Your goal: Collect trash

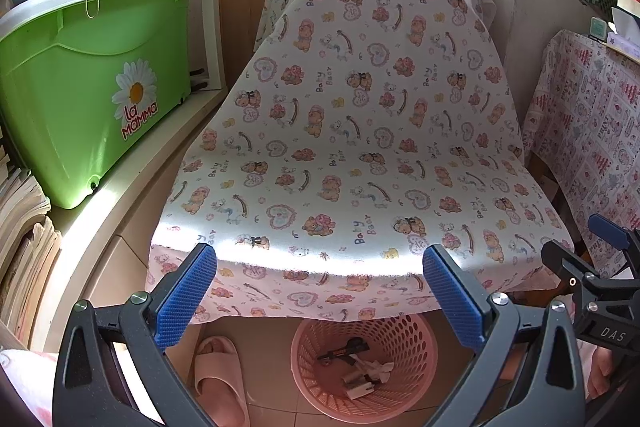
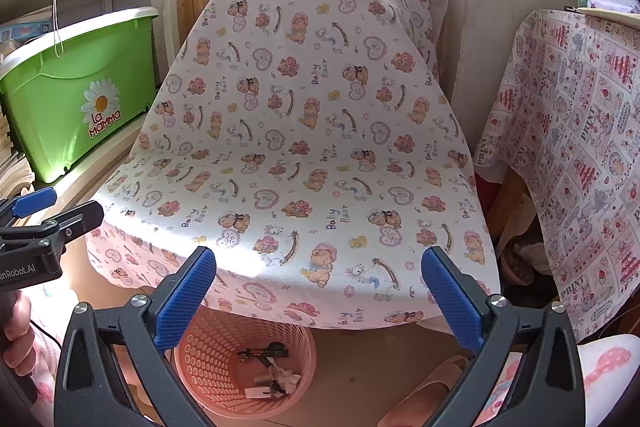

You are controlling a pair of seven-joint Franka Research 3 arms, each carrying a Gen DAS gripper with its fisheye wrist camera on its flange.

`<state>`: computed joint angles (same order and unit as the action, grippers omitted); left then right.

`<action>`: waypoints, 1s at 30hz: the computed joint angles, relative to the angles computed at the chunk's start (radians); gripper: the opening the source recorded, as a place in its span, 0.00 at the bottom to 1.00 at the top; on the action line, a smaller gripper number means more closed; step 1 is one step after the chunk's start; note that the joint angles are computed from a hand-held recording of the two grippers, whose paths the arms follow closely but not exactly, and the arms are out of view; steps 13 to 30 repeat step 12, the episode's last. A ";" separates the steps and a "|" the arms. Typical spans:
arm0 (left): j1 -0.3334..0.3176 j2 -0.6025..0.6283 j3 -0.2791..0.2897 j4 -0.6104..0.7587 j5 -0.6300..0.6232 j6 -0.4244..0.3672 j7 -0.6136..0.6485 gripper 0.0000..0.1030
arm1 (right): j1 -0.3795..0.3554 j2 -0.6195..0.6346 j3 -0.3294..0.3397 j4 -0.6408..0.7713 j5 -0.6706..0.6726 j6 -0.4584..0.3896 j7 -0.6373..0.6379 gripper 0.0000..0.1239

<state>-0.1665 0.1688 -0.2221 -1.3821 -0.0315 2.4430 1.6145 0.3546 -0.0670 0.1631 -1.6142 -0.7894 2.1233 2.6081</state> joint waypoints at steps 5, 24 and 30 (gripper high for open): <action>-0.006 -0.006 0.001 -0.013 0.027 0.017 -0.002 0.99 | -0.003 -0.004 -0.002 -0.007 0.006 0.008 0.002 0.83; -0.005 -0.002 -0.007 -0.001 0.005 0.028 0.025 0.99 | 0.000 0.018 -0.007 0.018 0.001 -0.018 0.002 0.83; -0.005 -0.002 -0.007 -0.001 0.005 0.028 0.025 0.99 | 0.000 0.018 -0.007 0.018 0.001 -0.018 0.002 0.83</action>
